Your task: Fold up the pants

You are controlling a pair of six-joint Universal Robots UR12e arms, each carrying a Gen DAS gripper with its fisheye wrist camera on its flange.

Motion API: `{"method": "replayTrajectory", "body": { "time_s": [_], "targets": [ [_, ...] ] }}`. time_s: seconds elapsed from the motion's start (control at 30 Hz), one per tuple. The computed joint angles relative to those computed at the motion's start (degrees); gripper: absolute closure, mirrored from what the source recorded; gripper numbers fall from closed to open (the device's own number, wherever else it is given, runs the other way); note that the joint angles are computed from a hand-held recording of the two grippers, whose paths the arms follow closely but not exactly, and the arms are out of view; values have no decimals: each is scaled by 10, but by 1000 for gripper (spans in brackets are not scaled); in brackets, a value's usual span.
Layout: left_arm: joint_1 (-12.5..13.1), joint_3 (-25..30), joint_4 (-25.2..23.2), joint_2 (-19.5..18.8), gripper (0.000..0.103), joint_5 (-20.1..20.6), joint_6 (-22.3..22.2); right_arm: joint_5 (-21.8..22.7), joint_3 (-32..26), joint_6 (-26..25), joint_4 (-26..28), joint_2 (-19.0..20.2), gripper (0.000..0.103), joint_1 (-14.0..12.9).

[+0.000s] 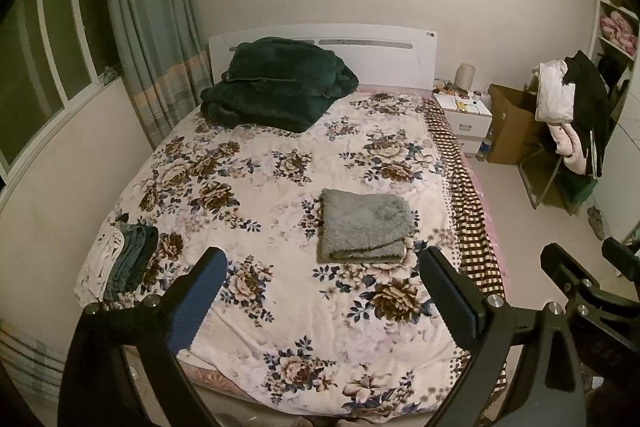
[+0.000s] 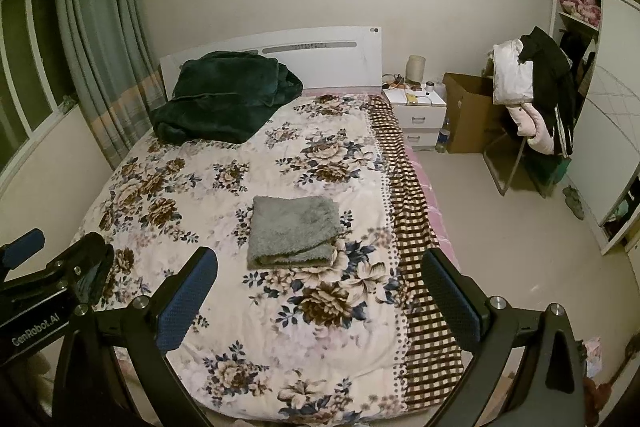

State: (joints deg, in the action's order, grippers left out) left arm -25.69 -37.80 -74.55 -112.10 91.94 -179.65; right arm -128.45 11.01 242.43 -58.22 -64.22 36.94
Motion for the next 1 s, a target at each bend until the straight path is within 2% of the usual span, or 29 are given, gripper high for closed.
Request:
{"method": "replayTrajectory", "body": {
  "time_s": [0.43,1.0],
  "targets": [
    [-2,-3,-6,0,1,12,-4,1,46,-5,-21,-22,0,0],
    [-1,-21,6,9,1,13,-1,5,66,-10,-37,-30,0,0]
  ]
}}
